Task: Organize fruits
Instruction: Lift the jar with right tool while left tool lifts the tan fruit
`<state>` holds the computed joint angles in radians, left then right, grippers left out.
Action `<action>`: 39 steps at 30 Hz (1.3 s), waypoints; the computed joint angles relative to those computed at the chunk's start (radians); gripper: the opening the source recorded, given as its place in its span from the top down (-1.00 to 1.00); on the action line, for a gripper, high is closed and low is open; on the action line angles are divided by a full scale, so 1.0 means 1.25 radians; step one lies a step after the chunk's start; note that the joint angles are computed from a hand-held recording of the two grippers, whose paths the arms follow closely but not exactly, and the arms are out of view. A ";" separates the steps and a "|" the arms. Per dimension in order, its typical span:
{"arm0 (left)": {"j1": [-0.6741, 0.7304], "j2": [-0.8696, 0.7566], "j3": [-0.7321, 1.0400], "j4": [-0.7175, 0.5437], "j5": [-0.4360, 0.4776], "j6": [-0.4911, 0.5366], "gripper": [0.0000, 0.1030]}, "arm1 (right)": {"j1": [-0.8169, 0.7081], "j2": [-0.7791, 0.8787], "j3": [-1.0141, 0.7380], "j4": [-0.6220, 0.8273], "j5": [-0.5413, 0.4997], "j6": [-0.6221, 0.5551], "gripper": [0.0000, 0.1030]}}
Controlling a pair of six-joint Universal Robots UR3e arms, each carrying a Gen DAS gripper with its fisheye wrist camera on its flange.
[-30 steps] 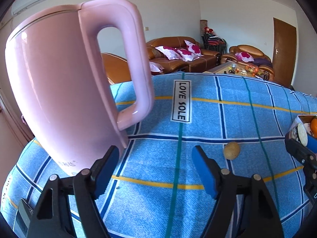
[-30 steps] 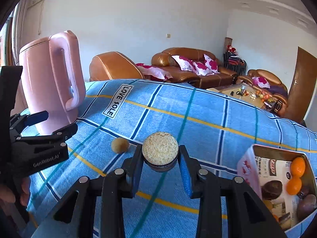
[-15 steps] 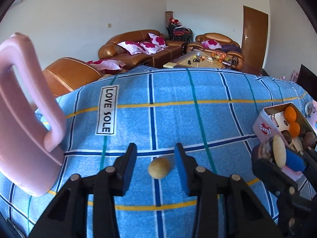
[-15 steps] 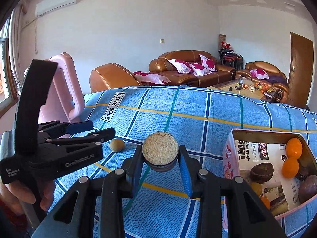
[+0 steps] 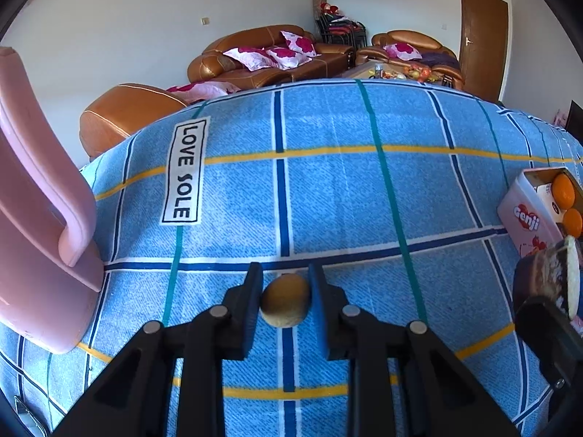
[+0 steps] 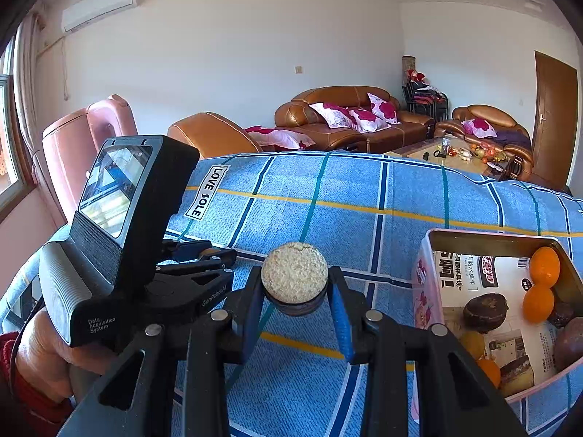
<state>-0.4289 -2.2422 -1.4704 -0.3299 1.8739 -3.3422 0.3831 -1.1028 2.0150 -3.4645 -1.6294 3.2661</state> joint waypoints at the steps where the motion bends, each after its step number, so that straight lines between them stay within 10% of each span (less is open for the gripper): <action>1: -0.004 0.006 -0.017 0.025 0.015 -0.003 0.48 | 0.004 0.001 0.000 -0.003 -0.007 0.000 0.28; 12: -0.047 0.092 -0.227 0.271 0.136 -0.071 0.48 | 0.065 0.027 0.016 -0.101 -0.092 -0.026 0.28; 39: -0.125 0.112 -0.290 0.320 0.181 -0.150 0.48 | 0.099 -0.038 0.144 -0.187 -0.157 -0.012 0.28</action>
